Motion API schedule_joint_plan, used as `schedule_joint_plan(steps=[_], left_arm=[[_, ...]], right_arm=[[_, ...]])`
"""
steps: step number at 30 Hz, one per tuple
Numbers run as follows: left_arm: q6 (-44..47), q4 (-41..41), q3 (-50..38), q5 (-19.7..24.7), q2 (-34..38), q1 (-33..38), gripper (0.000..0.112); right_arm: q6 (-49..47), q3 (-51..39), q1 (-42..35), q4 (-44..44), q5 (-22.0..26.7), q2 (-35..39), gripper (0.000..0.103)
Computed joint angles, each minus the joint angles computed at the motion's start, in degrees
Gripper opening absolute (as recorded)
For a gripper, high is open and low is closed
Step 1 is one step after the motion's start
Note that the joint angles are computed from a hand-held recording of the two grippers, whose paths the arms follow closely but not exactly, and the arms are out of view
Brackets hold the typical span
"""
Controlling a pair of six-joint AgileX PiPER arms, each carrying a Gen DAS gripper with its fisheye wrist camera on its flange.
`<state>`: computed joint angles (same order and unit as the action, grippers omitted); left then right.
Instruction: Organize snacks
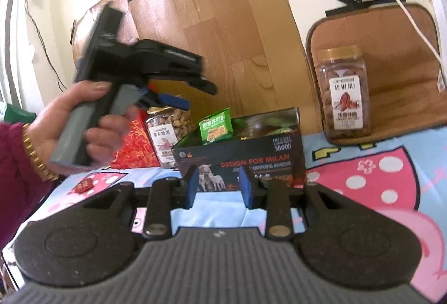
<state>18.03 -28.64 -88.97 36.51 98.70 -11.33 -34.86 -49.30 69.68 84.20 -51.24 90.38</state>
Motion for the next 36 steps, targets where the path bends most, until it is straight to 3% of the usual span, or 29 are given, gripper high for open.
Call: schedule_joint_plan(steps=[3, 7, 10, 14, 20, 23, 25, 27, 29, 33, 36], left_arm=[[5.2, -4.5, 10.1, -2.8, -8.2, 2.0, 0.058], [3.3, -1.4, 24.2, -9.3, -19.8, 2.3, 0.058], [-6.1, 9.5, 34.7, -15.7, -27.9, 0.0, 0.058], [-18.4, 21.9, 45.1, -18.7, -35.6, -3.4, 0.058], [-44.0, 44.6, 52.0, -16.3, -40.8, -10.7, 0.058], [-50.6, 50.8, 52.7, -14.5, -41.9, -13.6, 0.058], [-56.2, 55.8, 53.0, -12.9, -43.0, -15.7, 0.058], [-61.6, 60.5, 53.5, -11.2, -43.9, -18.0, 0.058], [-65.2, 63.2, 54.3, -10.0, -45.0, -19.4, 0.062], [-73.2, 69.7, 56.0, -7.1, -46.9, -23.4, 0.082], [-75.8, 71.9, 56.6, -5.5, -47.5, -25.5, 0.082]], right_arm=[[1.9, -0.4, 1.1, 0.1, 0.3, 0.5, 0.035], [3.7, -0.9, 3.6, 0.7, -0.8, 0.7, 0.035], [4.3, -1.5, 5.7, 2.0, -1.3, 0.9, 0.035], [6.0, -1.6, 9.3, 3.6, -2.8, 1.3, 0.035], [8.0, -2.2, 14.8, 7.8, -6.7, 2.2, 0.035], [8.3, -2.8, 16.4, 9.0, -8.5, 2.0, 0.036], [7.9, -3.6, 17.3, 10.2, -10.4, 2.3, 0.044], [7.9, -4.2, 18.4, 10.9, -12.2, 2.6, 0.045], [7.7, -4.6, 19.4, 11.5, -13.6, 2.9, 0.045], [8.6, -4.9, 21.0, 12.6, -15.4, 3.6, 0.047], [8.9, -5.2, 21.9, 13.1, -16.2, 3.9, 0.051]])
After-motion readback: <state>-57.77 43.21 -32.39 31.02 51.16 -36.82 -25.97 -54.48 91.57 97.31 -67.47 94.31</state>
